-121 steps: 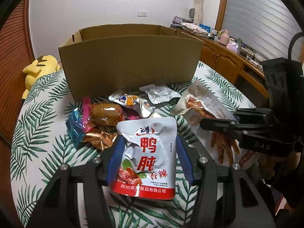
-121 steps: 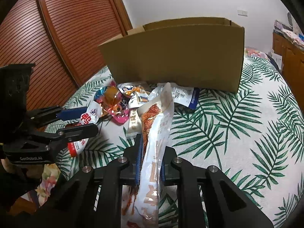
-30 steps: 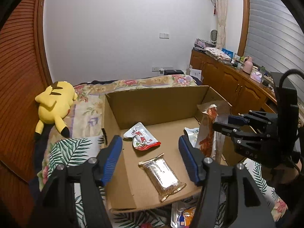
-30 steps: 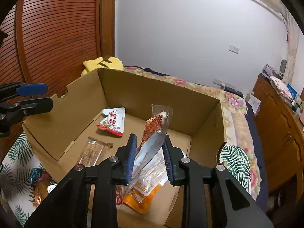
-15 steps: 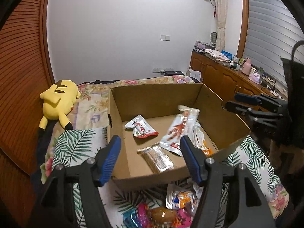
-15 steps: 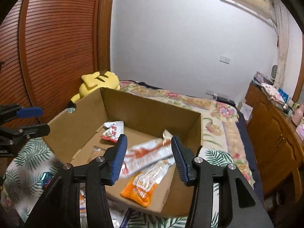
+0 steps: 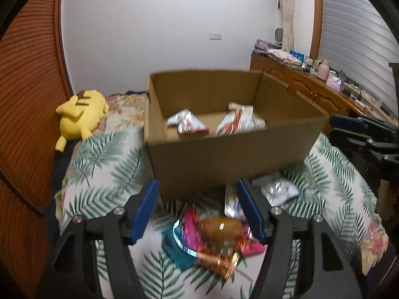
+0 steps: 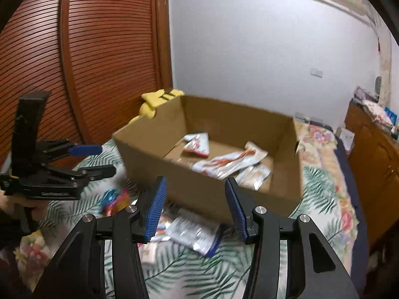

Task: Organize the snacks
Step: 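Move both tools back to the remaining candies and foil packets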

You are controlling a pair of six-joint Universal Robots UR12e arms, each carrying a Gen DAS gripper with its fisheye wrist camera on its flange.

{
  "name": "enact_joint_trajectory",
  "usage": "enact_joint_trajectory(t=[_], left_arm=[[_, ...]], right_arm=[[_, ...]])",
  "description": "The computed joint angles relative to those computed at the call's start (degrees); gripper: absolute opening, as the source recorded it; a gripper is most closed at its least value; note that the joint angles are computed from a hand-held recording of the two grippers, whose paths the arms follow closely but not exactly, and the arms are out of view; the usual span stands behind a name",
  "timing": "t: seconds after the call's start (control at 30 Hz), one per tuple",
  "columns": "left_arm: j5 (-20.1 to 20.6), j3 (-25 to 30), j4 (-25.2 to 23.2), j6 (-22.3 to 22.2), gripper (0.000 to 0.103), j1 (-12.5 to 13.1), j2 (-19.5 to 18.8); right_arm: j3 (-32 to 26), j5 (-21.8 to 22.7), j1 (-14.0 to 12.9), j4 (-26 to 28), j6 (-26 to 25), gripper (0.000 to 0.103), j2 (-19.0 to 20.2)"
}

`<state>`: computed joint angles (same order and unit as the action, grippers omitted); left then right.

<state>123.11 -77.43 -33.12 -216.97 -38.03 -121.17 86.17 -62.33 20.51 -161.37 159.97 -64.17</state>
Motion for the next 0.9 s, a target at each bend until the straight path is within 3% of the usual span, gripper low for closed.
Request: enact_joint_trajectory(t=[0.3,0.53,0.9], left_arm=[[-1.6,-5.0,-0.8,-5.4,0.066,-0.8,0.9],[-3.5,-6.6,-2.5,-9.1,0.066,-0.8,1.0],[-4.1,-7.1,-1.2,-10.3,0.066,-0.7,1.1]], right_arm=[[4.1,1.0,1.0,4.1,-1.6,0.046,-0.6],[4.0,-0.1,2.2,9.0,-3.4,0.045,0.4],[2.7,-4.9,3.9,11.6,-3.7,0.039,1.8]])
